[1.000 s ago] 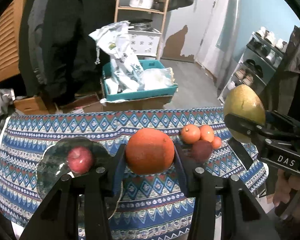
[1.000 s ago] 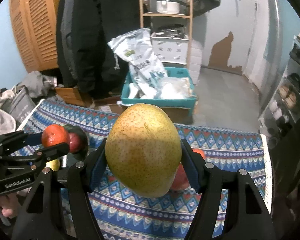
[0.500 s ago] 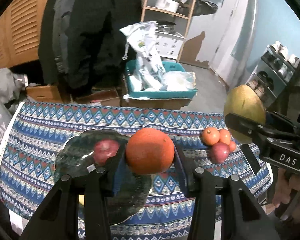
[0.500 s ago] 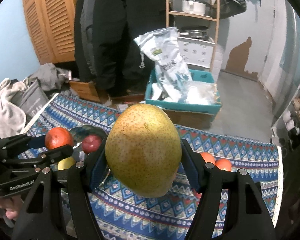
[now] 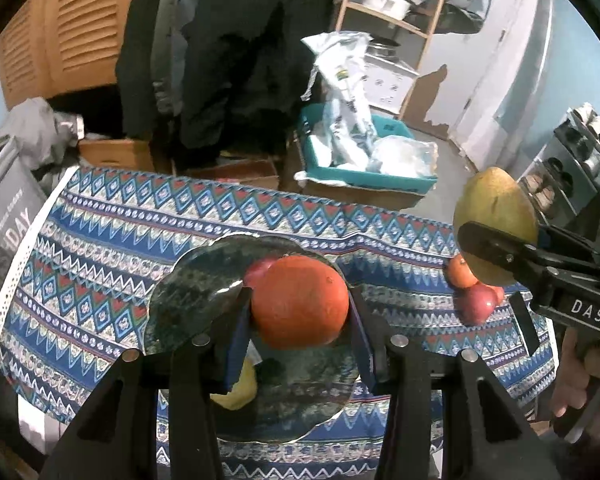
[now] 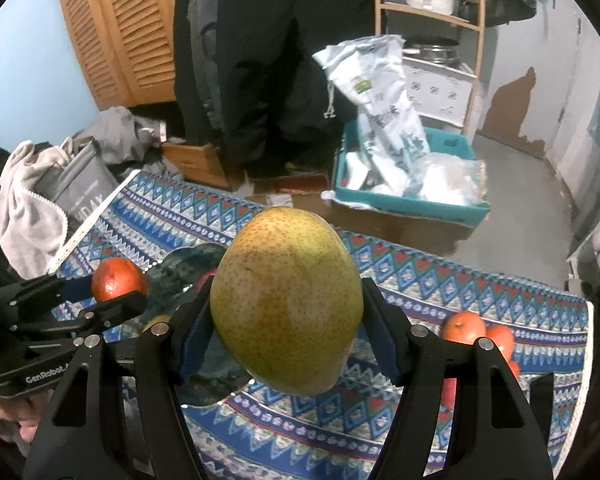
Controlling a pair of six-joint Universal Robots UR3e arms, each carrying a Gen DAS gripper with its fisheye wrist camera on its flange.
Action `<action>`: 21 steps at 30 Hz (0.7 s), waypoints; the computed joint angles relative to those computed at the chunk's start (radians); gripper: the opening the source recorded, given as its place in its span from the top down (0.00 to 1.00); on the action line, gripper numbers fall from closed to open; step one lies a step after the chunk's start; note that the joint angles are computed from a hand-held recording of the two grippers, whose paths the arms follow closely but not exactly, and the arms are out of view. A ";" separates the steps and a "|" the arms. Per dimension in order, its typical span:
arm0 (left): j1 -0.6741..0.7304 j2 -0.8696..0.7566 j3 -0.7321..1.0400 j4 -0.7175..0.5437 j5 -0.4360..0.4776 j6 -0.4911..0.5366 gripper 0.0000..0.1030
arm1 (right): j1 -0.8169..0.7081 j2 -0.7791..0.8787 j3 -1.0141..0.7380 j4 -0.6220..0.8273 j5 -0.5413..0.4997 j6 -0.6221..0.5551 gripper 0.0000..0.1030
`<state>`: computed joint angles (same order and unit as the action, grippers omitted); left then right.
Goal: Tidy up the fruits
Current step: 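Carry the orange with left tool and the mango with right tool toward the glass bowl, then lower the orange into the bowl with left tool while right tool releases the mango there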
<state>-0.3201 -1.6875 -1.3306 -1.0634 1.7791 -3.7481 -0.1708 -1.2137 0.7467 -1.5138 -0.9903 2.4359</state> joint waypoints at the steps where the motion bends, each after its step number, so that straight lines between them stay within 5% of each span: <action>1: 0.006 0.005 -0.014 0.005 -0.005 0.002 0.55 | 0.011 0.007 -0.001 0.001 -0.003 0.001 0.34; 21: 0.075 0.004 -0.220 0.080 -0.134 -0.001 0.55 | 0.145 0.113 0.024 0.003 -0.087 0.046 0.34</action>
